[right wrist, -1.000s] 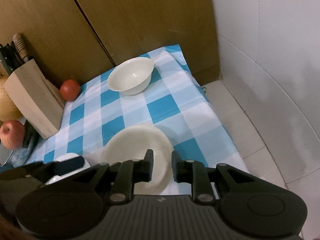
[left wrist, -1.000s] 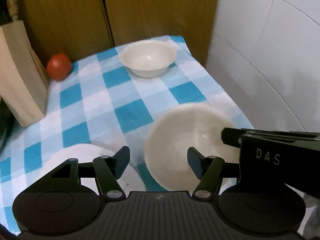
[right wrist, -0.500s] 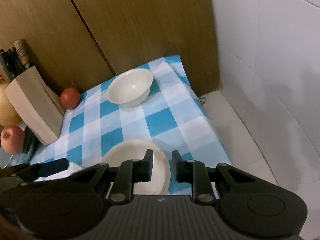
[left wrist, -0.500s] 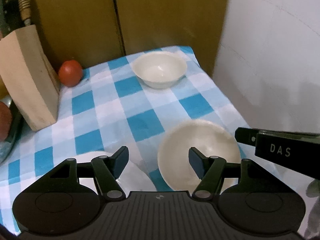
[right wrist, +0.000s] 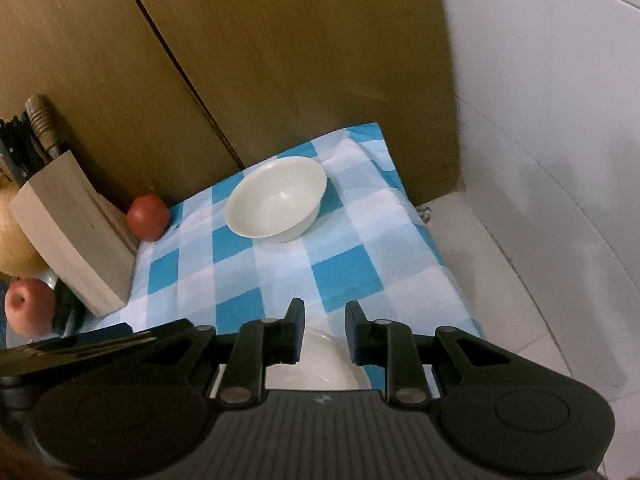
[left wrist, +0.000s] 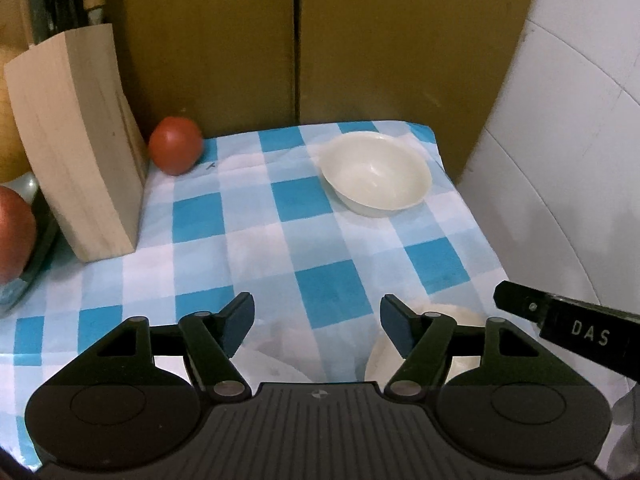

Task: Organize plates and bowls
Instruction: 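Move the left gripper toward the last cream bowl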

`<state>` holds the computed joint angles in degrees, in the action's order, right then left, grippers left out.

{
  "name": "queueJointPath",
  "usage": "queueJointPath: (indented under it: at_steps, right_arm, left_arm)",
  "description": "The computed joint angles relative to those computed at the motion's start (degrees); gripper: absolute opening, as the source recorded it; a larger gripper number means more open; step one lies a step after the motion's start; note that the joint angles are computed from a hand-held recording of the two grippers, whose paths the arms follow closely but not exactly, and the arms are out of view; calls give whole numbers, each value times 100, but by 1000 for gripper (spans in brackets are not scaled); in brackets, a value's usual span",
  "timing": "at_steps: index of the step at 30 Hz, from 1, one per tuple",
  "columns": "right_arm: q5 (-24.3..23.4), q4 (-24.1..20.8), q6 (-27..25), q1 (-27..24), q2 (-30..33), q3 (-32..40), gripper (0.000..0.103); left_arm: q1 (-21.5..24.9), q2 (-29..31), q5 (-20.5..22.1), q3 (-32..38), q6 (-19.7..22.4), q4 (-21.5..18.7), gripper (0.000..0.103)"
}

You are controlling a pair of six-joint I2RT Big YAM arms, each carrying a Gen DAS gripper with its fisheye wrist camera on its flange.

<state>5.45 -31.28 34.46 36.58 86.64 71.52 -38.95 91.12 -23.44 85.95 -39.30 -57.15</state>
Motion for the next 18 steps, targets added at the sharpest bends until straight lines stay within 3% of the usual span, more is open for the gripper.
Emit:
queueJointPath:
  at_steps: [6, 18]
  right_arm:
    - [-41, 0, -65, -8, 250, 251, 24]
    - [-149, -85, -40, -128, 668, 640, 24]
  left_arm:
    - [69, 168, -164, 116, 51, -79, 77]
    - [272, 366, 10, 240, 123, 17, 79]
